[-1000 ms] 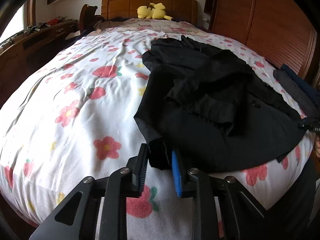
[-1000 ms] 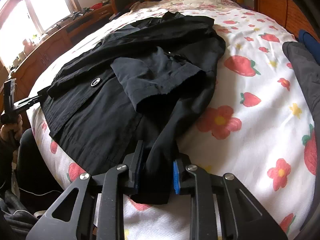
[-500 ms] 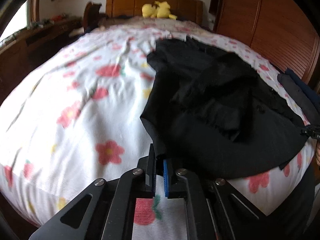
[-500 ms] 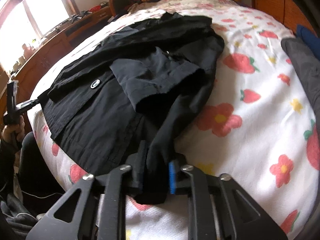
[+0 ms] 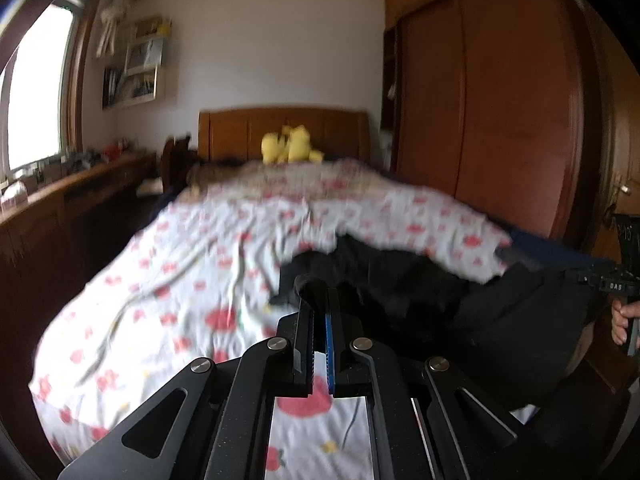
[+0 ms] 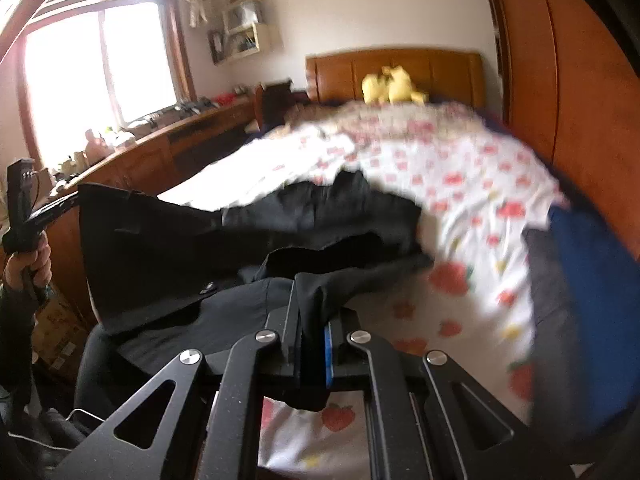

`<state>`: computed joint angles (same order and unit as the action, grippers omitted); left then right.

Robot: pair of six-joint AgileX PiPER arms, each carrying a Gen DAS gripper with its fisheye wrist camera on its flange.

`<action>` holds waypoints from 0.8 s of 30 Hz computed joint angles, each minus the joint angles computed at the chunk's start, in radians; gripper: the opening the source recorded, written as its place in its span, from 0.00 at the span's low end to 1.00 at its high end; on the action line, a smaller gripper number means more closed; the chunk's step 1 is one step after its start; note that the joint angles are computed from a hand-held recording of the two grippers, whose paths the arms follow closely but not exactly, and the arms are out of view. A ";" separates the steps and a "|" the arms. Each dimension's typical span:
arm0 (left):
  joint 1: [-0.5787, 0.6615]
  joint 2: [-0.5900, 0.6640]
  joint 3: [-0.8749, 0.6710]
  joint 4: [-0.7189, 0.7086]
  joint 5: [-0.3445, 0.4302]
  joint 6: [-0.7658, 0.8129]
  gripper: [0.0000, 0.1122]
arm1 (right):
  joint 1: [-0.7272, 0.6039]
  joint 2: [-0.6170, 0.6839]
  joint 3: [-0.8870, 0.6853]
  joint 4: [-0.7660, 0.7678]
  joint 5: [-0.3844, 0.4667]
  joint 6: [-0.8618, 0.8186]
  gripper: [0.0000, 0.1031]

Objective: Fold large clothes

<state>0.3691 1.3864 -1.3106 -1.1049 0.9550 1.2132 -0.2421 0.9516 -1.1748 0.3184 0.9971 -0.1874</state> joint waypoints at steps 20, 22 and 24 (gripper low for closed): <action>-0.226 0.152 -0.199 0.238 -0.219 -0.263 0.04 | -0.130 0.138 -0.064 0.114 -0.051 -0.198 0.08; -0.301 0.247 -0.288 0.340 -0.290 -0.347 0.04 | -0.131 0.245 -0.077 0.118 -0.128 -0.222 0.08; -0.357 0.361 -0.437 0.475 -0.297 -0.489 0.04 | -0.123 0.365 -0.126 0.107 -0.192 -0.216 0.08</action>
